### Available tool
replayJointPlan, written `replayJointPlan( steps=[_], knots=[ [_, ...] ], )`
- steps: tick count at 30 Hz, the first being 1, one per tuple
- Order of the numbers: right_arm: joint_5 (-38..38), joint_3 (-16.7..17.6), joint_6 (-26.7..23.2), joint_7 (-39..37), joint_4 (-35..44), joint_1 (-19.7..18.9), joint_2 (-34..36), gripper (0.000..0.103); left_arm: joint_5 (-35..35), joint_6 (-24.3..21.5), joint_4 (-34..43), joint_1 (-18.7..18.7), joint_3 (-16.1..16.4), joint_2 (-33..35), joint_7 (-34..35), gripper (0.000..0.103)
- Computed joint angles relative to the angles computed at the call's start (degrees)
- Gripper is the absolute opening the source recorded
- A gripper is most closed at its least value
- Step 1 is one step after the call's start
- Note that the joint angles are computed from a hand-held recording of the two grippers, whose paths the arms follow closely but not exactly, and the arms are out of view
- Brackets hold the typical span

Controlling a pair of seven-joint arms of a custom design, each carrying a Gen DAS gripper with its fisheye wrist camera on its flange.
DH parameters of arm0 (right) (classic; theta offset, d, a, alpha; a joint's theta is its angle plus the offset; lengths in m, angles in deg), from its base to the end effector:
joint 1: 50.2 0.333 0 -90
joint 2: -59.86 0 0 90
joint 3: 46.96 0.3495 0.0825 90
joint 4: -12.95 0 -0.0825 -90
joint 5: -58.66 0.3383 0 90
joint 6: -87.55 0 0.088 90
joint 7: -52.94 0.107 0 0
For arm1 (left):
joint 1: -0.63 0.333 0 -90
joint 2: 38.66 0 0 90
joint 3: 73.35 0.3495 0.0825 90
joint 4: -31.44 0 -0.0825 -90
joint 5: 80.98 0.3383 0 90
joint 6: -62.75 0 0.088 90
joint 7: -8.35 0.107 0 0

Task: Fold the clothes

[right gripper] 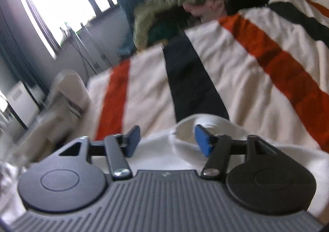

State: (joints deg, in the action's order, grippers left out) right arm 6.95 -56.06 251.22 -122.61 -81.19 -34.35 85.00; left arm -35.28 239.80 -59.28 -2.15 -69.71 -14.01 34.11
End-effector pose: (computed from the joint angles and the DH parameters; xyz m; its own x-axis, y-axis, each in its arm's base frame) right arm 0.6724 0.1434 0.4880 -0.4606 -0.7985 -0.3876 -0.4184 0.5805 -0.6986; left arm 0.6875 -0.0584 0.5490 0.1864 -0.9523 0.2416 -0.4229 -0.2998 -0.8552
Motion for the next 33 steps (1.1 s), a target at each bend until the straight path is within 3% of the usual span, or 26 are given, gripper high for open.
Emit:
replayJointPlan(
  steps=[2,3,5,7,12,17,19,21,22,24,29,33],
  knots=[
    [6.0,3.4,-9.0,-8.4,3.2,-1.3,1.5,0.014,0.0,-0.2,0.1,0.0,0.0,0.0,0.2,0.08],
    [5.7,2.4,-14.3,-9.0,5.2,0.3,2.2,0.008,0.0,-0.3,0.1,0.0,0.0,0.1,0.3,0.081],
    [-0.4,-1.8,-23.9,-3.4,8.3,4.9,2.8,0.008,-0.7,-0.8,0.3,0.7,-1.1,0.3,1.6,0.081],
    [-5.0,-3.9,-29.3,5.1,8.8,6.6,2.4,0.008,-1.7,-1.6,0.6,1.5,-2.6,0.7,4.1,0.081],
    [-5.7,-3.0,-38.5,13.0,7.3,5.1,2.3,0.007,-5.2,-3.6,1.5,3.3,-6.3,1.8,11.9,0.081],
    [-10.3,-1.5,-29.7,36.2,-8.3,2.2,-7.1,0.013,-8.4,-3.7,1.9,3.9,-8.1,2.5,17.6,0.081],
    [-14.2,-0.8,-28.6,46.4,-13.7,2.3,-11.3,0.032,-9.4,-3.0,1.4,4.0,-8.2,2.3,18.8,0.082],
    [-17.6,0.8,-33.2,53.1,-17.6,3.6,-14.8,0.071,-10.1,-2.7,1.0,3.8,-7.9,2.1,19.2,0.082],
    [-18.5,1.9,-35.7,55.0,-19.2,4.1,-16.3,0.077,-10.4,-2.6,0.9,3.8,-7.8,2.0,19.4,0.082],
    [-19.0,4.1,-36.2,56.2,-22.4,3.9,-18.7,0.079,-11.2,-2.3,0.7,4.1,-8.0,2.0,19.9,0.082],
    [-25.7,6.5,-21.9,73.1,-31.4,-0.9,-23.0,0.079,-11.6,-2.3,0.7,3.6,-7.4,1.9,20.5,0.082],
    [-31.6,7.6,-13.9,78.8,-31.2,-4.4,-21.2,0.077,-10.9,-3.1,1.4,2.4,-6.3,2.4,20.2,0.082]
  ],
)
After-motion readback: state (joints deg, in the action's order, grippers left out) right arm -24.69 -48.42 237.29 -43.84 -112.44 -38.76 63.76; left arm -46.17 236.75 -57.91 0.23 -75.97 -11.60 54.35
